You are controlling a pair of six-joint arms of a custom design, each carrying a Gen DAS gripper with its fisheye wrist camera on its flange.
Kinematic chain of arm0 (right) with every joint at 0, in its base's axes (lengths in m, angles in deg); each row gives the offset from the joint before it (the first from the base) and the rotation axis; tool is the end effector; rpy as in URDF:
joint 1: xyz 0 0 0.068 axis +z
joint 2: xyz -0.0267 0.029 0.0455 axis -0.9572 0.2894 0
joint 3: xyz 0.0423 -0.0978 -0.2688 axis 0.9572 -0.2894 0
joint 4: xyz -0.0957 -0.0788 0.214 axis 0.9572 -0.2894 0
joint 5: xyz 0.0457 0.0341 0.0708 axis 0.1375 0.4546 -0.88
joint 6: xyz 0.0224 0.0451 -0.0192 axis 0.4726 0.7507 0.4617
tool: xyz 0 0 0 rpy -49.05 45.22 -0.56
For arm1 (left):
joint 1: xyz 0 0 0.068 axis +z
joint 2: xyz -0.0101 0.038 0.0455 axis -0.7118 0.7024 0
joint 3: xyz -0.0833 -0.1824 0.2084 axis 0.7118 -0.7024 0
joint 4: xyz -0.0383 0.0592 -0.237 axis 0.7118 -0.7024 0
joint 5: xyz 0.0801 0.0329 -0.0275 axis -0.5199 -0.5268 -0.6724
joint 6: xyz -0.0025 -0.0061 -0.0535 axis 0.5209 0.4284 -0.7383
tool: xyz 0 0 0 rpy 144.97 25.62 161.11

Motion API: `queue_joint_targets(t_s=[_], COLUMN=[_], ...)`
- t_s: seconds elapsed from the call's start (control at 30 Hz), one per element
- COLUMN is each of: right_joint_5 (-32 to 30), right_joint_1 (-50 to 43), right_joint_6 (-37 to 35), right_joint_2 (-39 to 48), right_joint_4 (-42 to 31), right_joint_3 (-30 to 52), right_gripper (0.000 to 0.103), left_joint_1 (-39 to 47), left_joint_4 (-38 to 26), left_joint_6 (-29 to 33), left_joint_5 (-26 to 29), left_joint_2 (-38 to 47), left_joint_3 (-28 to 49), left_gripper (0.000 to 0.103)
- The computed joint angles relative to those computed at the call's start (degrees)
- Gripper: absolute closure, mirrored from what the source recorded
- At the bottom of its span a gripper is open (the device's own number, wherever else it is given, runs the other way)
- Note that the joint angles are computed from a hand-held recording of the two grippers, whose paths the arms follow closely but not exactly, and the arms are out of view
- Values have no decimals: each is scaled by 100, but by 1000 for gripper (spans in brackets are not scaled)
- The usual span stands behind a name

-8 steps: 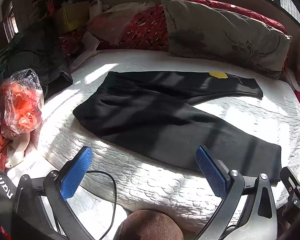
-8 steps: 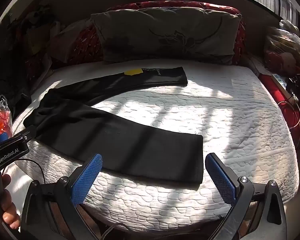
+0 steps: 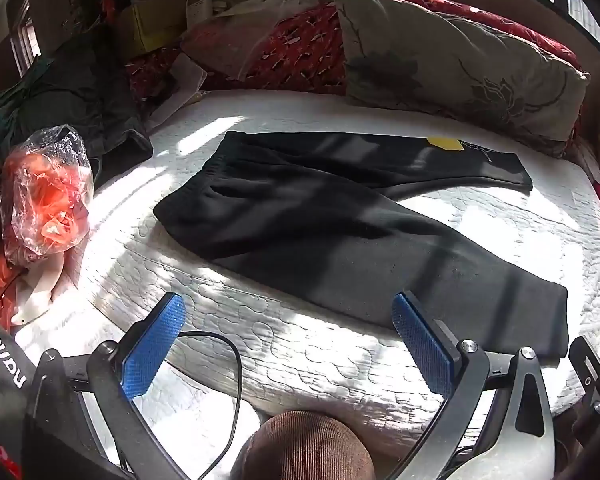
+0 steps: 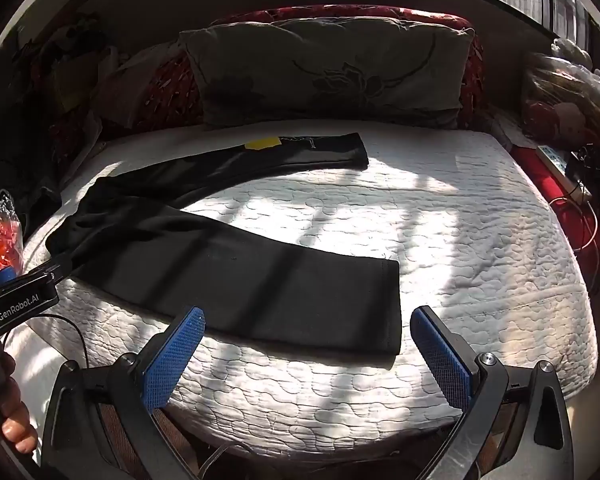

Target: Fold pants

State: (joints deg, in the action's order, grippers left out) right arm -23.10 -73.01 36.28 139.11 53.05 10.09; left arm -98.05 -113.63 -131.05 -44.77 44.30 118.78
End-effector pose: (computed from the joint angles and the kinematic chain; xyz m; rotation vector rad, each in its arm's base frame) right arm 0.2103 0.0065 0.2348 -0.2430 2.3789 0.1365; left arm 0.1813 -0.1995 0.2447 -0.5321 2.3983 0.3312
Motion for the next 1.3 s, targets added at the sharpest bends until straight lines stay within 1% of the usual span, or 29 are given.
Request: queue_joint_targets(t_s=[0.1,0.23,0.5,0.77,1.13,1.23,1.3], right_joint_5=[-89,-269,-293,-210,214,146,-45], right_joint_1=[-82,-300,-346,-331,-139,-149,-219], right_joint_6=[26,-64,-77,-72,-45,-56,-111], right_joint_2=[-61,48,35,110,30,-17,-55], right_joint_4=[-26,121,142,184,300,268,237], right_joint_3=[-57,-123,-157,-141,-112,-54,-3], right_gripper=[0,0,0,0,0,0,0], left_joint_1=[5,-33,-44,-20,-57,-59,-43], left_joint_4=[8,-7,74,205,247,209,190], left_joint_6=[-17,-71,79,222,252,238,239], left_joint_5=[49,49,141,242,300,262,253], left_joint_2=[-78,-4,131,210,291,283,272], left_joint_3=[-56,-19,107,140,146,156,172], left_gripper=[0,0,0,0,0,0,0])
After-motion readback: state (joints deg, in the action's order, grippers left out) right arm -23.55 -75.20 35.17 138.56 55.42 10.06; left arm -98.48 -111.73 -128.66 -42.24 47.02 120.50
